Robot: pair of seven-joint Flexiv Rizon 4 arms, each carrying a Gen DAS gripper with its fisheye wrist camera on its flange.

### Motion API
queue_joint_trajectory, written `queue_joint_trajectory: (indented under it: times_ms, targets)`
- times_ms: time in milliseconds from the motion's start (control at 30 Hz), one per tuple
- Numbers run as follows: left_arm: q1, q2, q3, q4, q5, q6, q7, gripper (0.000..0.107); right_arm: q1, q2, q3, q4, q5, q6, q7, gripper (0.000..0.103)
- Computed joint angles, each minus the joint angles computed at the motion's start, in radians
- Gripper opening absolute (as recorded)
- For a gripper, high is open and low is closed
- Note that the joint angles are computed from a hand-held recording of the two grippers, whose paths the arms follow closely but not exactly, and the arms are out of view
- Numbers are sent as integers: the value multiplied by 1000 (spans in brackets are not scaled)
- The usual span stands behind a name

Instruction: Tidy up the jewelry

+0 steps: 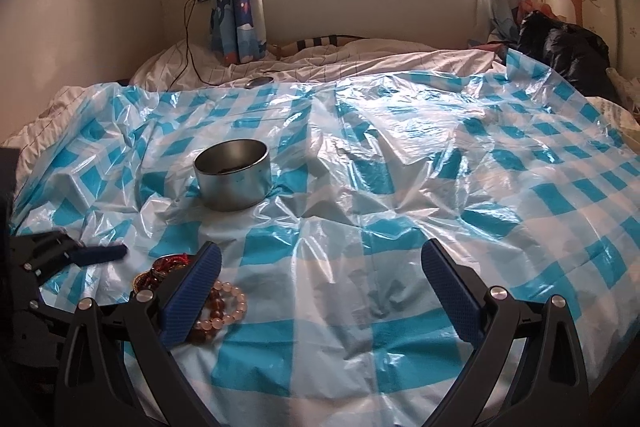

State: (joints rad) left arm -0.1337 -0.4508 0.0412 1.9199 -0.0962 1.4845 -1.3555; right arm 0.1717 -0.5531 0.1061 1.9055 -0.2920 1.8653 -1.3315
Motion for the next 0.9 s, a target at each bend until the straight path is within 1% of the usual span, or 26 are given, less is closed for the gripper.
queue_joint_trajectory:
  times_ms: [33, 133, 200, 267, 333, 400, 467, 500, 533, 567, 600, 633, 667, 700, 767, 867, 900]
  targets:
    - [4, -2, -7, -4, -4, -7, 3, 47, -4, 0, 1, 0, 2, 0, 2, 96]
    - [-30, -12, 34, -21, 22, -1, -22, 47, -32, 2, 21, 0, 2, -1, 14, 96]
    - [-30, -17, 34, -30, 28, -3, -24, 46, -54, 2, 39, 0, -1, 0, 25, 96]
    - [-45, -25, 53, -45, 44, -7, -33, 47, -71, 2, 51, -1, -6, -3, 35, 96]
    - [-85, -31, 104, -61, 82, 1, -62, 47, -96, 2, 75, -1, -16, -4, 45, 96]
    - [-86, -27, 109, -60, 97, 18, -70, 47, -102, 3, 75, 1, -20, 2, 51, 96]
    - [-72, -27, 93, -60, 99, 25, -59, 47, -120, 2, 92, 1, -32, -3, 61, 96]
    - [-53, -25, 71, -58, 94, 22, -45, 46, -128, 1, 101, -1, -38, -8, 65, 96]
    - [-15, -22, 21, -44, 67, 33, -8, 35, -135, 0, 108, -2, -43, -9, 69, 96]
    - [-4, -24, 2, -39, 36, 38, 26, 24, -138, 0, 109, -1, -45, -6, 71, 96]
    - [-10, -27, 15, -50, 71, 39, -1, 21, -136, 0, 106, 0, -46, -3, 72, 96]
    - [-23, -30, 28, -53, 66, 43, 2, 13, -138, 0, 108, -1, -50, -6, 75, 96]
    - [-25, -31, 29, -55, 63, 45, 4, 5, -146, -1, 115, -2, -57, -14, 77, 96]
    - [-10, -31, 11, -54, 49, 46, 13, 1, -156, -2, 126, -2, -63, -16, 79, 96]
    - [13, -31, -17, -51, 25, 46, 27, 0, -158, -2, 127, -1, -68, -20, 80, 96]
    - [98, -29, -123, -34, -44, 43, 88, 0, -157, -1, 127, -2, -73, -29, 79, 96]
    - [110, -29, -141, -29, -58, 45, 105, 0, -148, -1, 118, -2, -71, -31, 78, 96]
